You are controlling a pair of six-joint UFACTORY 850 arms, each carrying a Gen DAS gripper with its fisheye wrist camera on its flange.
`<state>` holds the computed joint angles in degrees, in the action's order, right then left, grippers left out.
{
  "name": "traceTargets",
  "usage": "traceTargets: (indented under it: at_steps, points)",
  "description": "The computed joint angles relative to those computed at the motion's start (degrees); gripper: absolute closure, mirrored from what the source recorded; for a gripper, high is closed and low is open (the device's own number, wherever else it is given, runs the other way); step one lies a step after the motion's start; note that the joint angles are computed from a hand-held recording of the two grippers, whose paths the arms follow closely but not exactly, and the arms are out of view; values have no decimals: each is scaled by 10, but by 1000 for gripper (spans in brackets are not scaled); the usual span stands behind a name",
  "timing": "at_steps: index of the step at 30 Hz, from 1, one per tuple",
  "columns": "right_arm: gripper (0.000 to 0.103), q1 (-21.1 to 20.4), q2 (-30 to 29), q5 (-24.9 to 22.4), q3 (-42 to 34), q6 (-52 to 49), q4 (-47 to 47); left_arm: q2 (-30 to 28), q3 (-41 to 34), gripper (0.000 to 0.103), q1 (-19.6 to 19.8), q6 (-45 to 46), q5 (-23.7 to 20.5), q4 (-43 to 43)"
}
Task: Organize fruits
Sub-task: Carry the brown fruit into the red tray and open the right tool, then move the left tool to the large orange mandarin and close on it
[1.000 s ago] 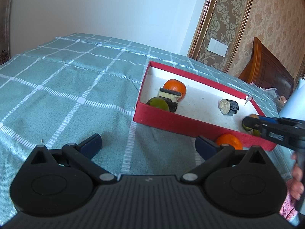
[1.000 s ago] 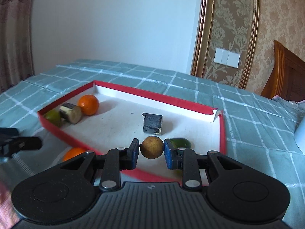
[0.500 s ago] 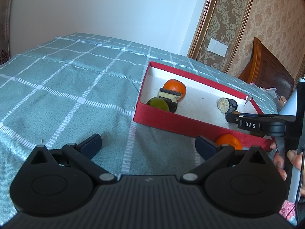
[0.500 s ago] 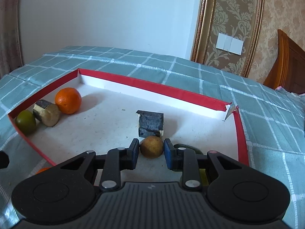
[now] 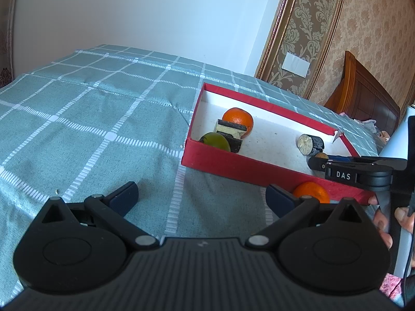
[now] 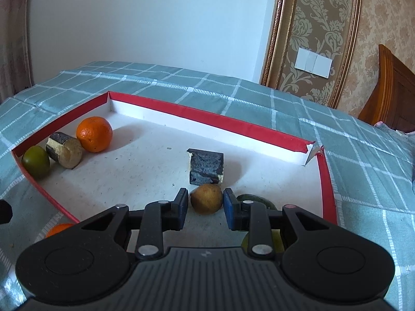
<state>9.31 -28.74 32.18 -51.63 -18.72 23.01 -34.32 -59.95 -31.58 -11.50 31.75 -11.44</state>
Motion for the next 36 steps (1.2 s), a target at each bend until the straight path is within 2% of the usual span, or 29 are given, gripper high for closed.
traceTargets:
  at_steps: [5,6,8,9,12,15,17,23,26,28,33,36]
  points:
    - [70,-5,14,-5,14,30,-25,0,0,0,0,0,0,0]
    - [64,-6,18,-4,18,40,-33,0,0,0,0,1,0,0]
    - [36,-7,25,0,27,54,-47,0,0,0,0,0,0,0]
    - [33,-4,29,14,35,50,-41,0,0,0,0,0,0,0]
    - [32,7,45,55,58,21,-18,0,0,0,0,0,0,0]
    - [31,6,66,81,85,54,-43,0,0,0,0,2,-1,-1]
    - [23,3,78,102,106,80,-59,-1,-1,0,0,6,-2,-4]
    - [20,0,95,161,144,97,-24,0,-5,0,-6,42,-11,-34]
    - [14,-9,99,157,149,128,-25,4,1,0,-16,54,-8,-64]
    - [14,-14,98,146,147,143,-25,8,3,0,-19,12,-13,-42]
    - [14,-15,96,140,146,146,-17,7,-21,0,-33,-21,-52,-28]
    - [14,-13,95,145,146,139,-7,1,-37,0,-44,0,-70,-34]
